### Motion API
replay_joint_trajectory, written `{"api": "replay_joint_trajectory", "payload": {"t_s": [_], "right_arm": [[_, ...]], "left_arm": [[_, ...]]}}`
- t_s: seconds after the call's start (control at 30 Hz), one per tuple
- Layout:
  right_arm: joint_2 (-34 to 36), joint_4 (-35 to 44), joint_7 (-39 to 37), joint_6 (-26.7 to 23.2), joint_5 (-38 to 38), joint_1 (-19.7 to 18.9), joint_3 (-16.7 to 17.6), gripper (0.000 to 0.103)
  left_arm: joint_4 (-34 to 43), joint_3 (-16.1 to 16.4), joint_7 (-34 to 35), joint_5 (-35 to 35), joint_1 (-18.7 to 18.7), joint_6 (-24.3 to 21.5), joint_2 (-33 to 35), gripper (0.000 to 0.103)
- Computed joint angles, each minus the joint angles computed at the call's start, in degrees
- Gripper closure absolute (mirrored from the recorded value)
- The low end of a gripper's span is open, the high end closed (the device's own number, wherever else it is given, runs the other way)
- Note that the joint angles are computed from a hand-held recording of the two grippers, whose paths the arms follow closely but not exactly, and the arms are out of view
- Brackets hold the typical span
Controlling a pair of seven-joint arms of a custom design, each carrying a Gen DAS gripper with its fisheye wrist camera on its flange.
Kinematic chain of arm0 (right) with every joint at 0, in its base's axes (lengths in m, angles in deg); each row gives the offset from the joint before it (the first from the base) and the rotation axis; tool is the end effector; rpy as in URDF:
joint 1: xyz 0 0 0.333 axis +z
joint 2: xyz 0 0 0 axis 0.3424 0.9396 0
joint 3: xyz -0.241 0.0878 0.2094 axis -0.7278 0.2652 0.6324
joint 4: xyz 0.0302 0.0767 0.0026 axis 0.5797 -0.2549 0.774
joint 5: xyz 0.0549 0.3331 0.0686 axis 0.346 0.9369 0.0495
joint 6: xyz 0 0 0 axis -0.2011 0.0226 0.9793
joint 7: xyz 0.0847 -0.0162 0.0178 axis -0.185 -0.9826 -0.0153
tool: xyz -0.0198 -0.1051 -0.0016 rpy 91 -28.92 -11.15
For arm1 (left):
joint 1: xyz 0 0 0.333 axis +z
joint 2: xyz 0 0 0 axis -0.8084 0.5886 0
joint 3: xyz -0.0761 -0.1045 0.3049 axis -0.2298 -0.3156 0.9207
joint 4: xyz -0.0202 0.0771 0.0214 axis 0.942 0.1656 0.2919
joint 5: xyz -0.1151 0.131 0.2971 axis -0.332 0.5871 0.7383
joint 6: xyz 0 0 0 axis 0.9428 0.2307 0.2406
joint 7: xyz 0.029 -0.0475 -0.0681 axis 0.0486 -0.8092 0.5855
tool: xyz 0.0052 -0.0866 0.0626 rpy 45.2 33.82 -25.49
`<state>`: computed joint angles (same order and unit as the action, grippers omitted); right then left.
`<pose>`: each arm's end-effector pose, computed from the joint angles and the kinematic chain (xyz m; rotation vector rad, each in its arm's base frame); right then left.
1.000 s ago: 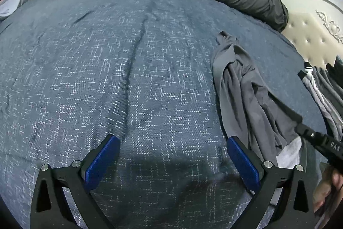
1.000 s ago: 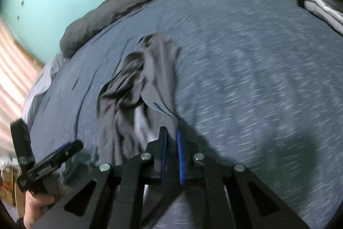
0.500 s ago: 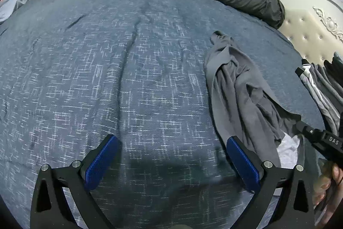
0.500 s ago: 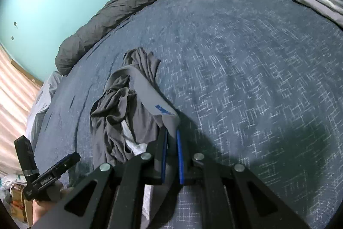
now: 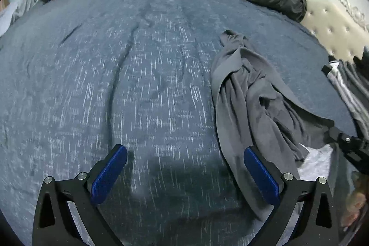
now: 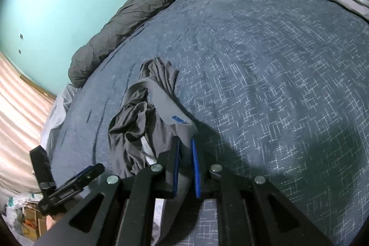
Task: Fold clothes
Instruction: 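Lay the grey garment flat with the right tool, pulling its waistband open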
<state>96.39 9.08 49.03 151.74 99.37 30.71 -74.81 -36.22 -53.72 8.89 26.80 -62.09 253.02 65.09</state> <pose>0.7099 0.2137 0.3377 -1.5912 1.6480 0.0590 0.6858 -0.1810 0.3078 -2.1102 1.7046 -0.7079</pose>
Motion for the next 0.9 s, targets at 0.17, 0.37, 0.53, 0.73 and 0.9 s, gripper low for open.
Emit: {"api": "replay_joint_trajectory", "payload": {"t_s": [0.17,0.37,0.53,0.73,0.9], "right_arm": [[0.3,1.0,-0.2,-0.5,0.2,0.0,0.4,0.092],[0.9,2.0,0.1,-1.0,0.7,-0.3,0.7,0.092],[1.4,2.6,0.3,-1.1,1.1,-0.4,0.8,0.092],[1.9,3.4,1.0,-1.5,0.7,-0.3,0.5,0.092],[2.2,3.8,2.5,-1.9,-0.2,0.1,-0.3,0.092]], "left_arm": [[6.1,-2.7,5.7,-2.0,1.0,-5.0,2.8,0.0],[12.5,-5.4,12.3,-6.4,2.2,-9.1,6.5,0.031],[14.5,-6.2,15.8,-9.3,2.5,-9.9,7.9,0.037],[14.4,-7.1,18.8,-11.4,3.0,-10.3,7.9,0.074],[12.1,-10.0,22.3,-14.3,5.1,-8.0,7.2,0.1]]}}
